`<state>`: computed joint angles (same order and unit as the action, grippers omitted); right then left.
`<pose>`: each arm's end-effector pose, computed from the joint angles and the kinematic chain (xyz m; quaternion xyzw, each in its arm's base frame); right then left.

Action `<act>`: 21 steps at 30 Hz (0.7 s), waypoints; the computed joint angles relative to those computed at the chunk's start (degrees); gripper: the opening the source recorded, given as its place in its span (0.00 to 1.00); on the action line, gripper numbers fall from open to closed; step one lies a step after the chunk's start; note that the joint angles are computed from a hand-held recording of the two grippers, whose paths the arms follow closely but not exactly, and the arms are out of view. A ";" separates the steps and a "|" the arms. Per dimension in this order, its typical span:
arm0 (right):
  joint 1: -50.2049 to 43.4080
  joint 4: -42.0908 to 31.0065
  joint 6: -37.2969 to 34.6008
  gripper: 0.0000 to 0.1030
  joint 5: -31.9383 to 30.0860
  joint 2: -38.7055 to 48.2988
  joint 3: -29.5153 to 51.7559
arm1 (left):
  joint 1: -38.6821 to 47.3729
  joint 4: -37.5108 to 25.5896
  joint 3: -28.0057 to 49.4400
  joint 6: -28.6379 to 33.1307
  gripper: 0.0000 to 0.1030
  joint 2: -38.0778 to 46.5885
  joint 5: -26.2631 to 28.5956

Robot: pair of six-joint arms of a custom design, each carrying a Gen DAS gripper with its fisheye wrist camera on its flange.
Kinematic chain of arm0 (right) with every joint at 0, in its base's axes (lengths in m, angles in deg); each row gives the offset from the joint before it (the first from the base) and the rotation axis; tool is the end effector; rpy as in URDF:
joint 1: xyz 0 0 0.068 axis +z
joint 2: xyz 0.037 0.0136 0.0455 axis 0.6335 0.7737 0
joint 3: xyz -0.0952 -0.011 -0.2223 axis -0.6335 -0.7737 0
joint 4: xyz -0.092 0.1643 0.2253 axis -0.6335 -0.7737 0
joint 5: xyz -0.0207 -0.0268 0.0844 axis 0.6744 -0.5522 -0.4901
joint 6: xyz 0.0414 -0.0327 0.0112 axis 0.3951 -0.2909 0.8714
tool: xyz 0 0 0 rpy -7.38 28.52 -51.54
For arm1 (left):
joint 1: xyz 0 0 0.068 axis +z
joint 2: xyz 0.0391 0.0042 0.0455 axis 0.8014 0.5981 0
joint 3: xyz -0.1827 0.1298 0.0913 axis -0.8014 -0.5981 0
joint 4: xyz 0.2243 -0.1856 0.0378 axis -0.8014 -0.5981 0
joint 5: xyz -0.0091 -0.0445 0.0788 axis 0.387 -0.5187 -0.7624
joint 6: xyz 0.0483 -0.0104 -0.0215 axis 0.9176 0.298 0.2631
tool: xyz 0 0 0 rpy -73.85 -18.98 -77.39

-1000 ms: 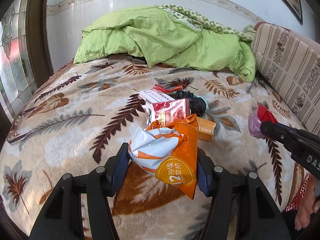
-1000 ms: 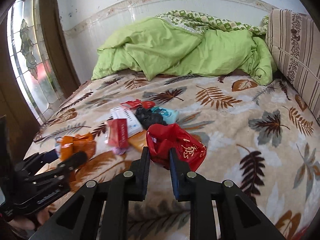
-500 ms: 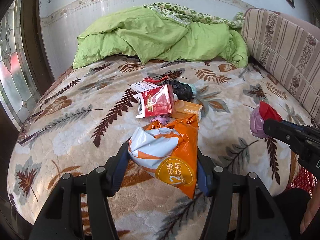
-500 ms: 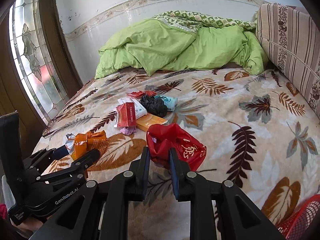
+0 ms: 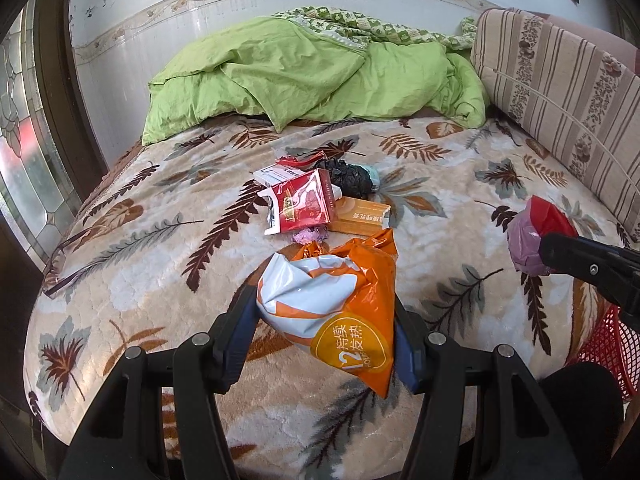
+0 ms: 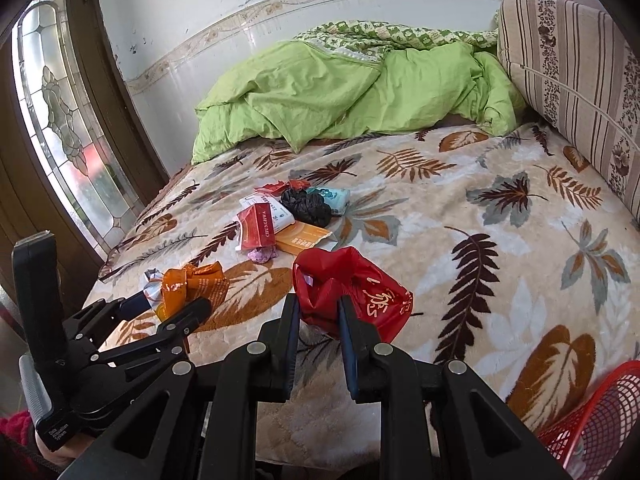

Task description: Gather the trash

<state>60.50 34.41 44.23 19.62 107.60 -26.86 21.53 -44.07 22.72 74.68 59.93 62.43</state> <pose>0.1860 0.0604 0.1431 0.1628 0.8803 0.0670 0.4404 0.2759 -0.1681 0.1311 0.2573 0.8723 -0.0762 0.4088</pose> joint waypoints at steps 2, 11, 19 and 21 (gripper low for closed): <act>0.30 -0.75 0.32 0.19 0.13 -1.22 -0.09 | -0.23 -0.34 -0.17 -0.11 0.57 -0.42 -0.20; 2.41 -4.01 1.61 0.19 1.77 -5.25 -0.11 | -0.87 -0.91 -0.97 -0.64 0.57 -1.73 -0.66; 4.11 -6.42 2.88 0.19 2.91 -7.87 -0.07 | -1.24 -1.20 -1.44 -0.87 0.57 -2.42 -0.98; 4.37 -6.91 3.20 0.19 3.05 -8.41 -0.11 | -1.27 -1.29 -1.45 -0.97 0.57 -2.51 -0.97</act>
